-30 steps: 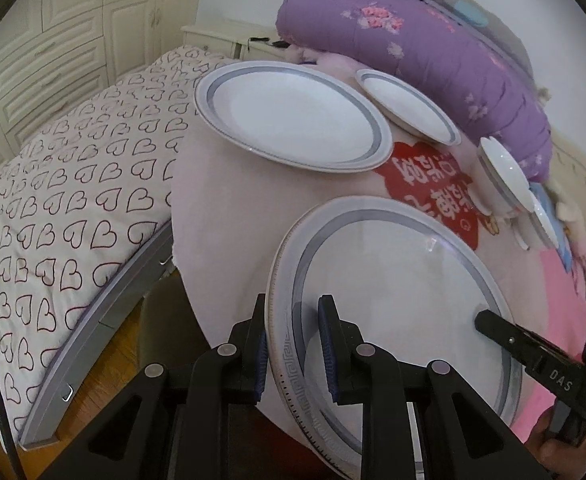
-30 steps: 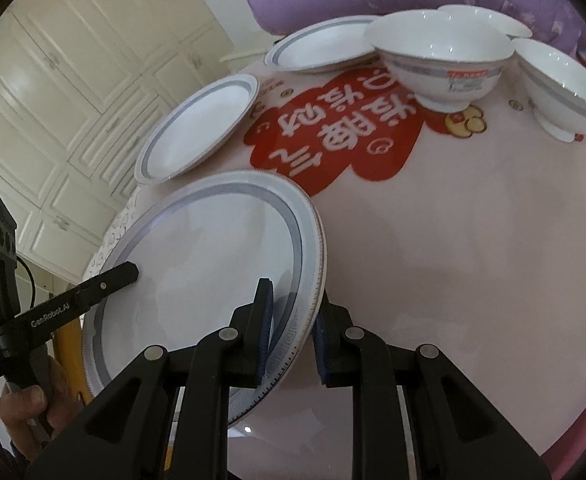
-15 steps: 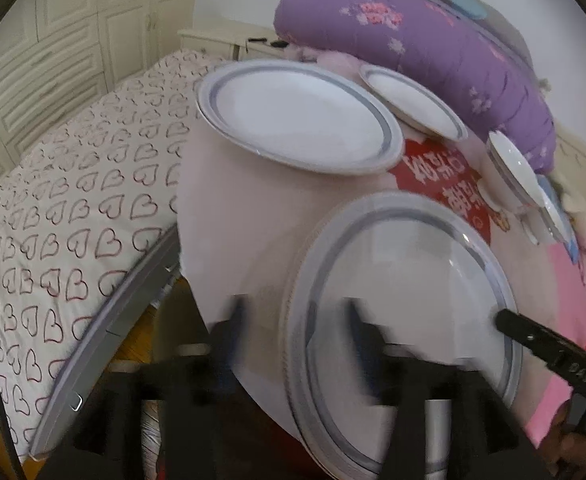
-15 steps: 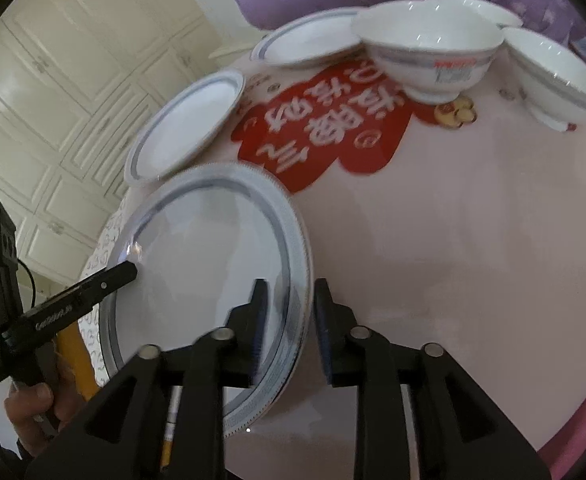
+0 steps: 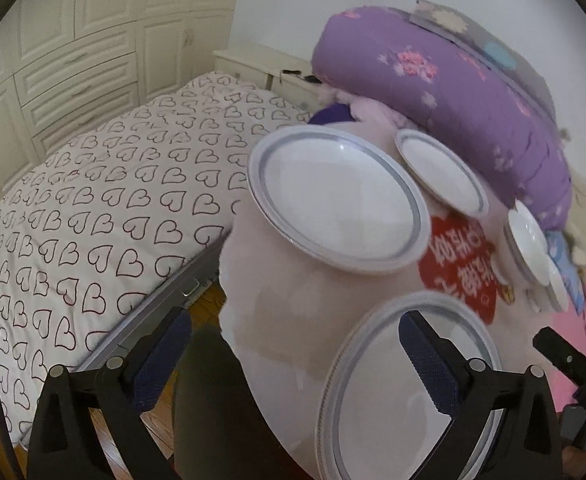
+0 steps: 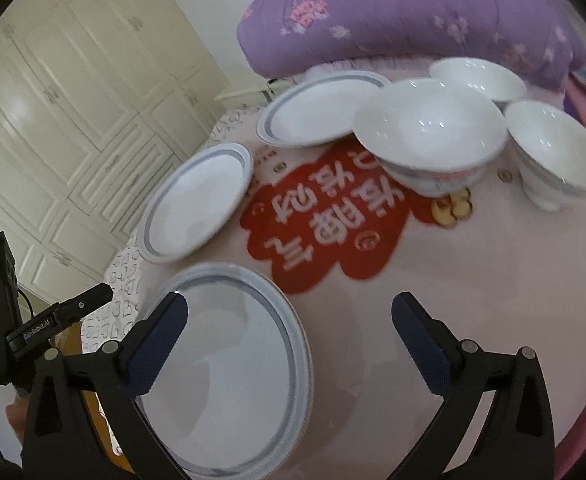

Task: Organize plates and bowls

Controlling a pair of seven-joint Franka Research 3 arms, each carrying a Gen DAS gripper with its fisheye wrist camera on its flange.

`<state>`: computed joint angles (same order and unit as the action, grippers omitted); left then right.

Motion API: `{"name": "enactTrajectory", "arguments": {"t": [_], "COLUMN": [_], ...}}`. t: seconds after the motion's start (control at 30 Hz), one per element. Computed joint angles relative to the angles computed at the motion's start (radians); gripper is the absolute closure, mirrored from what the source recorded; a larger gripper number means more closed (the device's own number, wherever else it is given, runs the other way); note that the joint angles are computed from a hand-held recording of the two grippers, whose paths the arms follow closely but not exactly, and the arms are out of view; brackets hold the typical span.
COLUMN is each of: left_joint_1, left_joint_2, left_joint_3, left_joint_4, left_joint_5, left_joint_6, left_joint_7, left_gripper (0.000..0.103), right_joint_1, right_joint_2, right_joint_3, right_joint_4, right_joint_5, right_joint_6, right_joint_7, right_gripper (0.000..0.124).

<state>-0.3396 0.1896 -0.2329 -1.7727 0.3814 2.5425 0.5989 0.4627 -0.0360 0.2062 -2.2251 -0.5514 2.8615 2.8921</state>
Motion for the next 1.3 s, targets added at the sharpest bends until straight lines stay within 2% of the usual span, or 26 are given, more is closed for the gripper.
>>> {"name": "enactTrajectory", "arguments": {"t": [0.27, 0.67, 0.8, 1.0, 1.3], "left_joint_1": [0.014, 0.037, 0.039, 0.034, 0.035], "left_joint_2": [0.030, 0.149, 0.226, 0.363, 0.545], "left_joint_3": [0.016, 0.043, 0.053, 0.064, 0.074], "left_joint_4": [0.077, 0.229, 0.337, 0.520, 0.766], "left_joint_5": [0.003, -0.021, -0.031, -0.056, -0.134], "left_joint_6": [-0.060, -0.075, -0.108, -0.175, -0.255], "left_joint_7": [0.010, 0.057, 0.089, 0.155, 0.243], "left_gripper": [0.001, 0.001, 0.001, 0.001, 0.004], "right_joint_1": [0.029, 0.095, 0.097, 0.100, 0.099], "right_joint_2": [0.104, 0.267, 0.340, 0.433, 0.529], "right_joint_3": [-0.041, -0.119, -0.125, -0.142, -0.151], "right_joint_4": [0.140, 0.349, 0.449, 0.570, 0.683], "right_joint_5": [0.095, 0.257, 0.344, 0.442, 0.540], "right_joint_6": [-0.005, -0.044, -0.092, -0.174, -0.252], "right_joint_7": [-0.173, -0.396, -0.500, -0.593, -0.675], "right_gripper": [0.021, 0.021, 0.021, 0.021, 0.023]}}
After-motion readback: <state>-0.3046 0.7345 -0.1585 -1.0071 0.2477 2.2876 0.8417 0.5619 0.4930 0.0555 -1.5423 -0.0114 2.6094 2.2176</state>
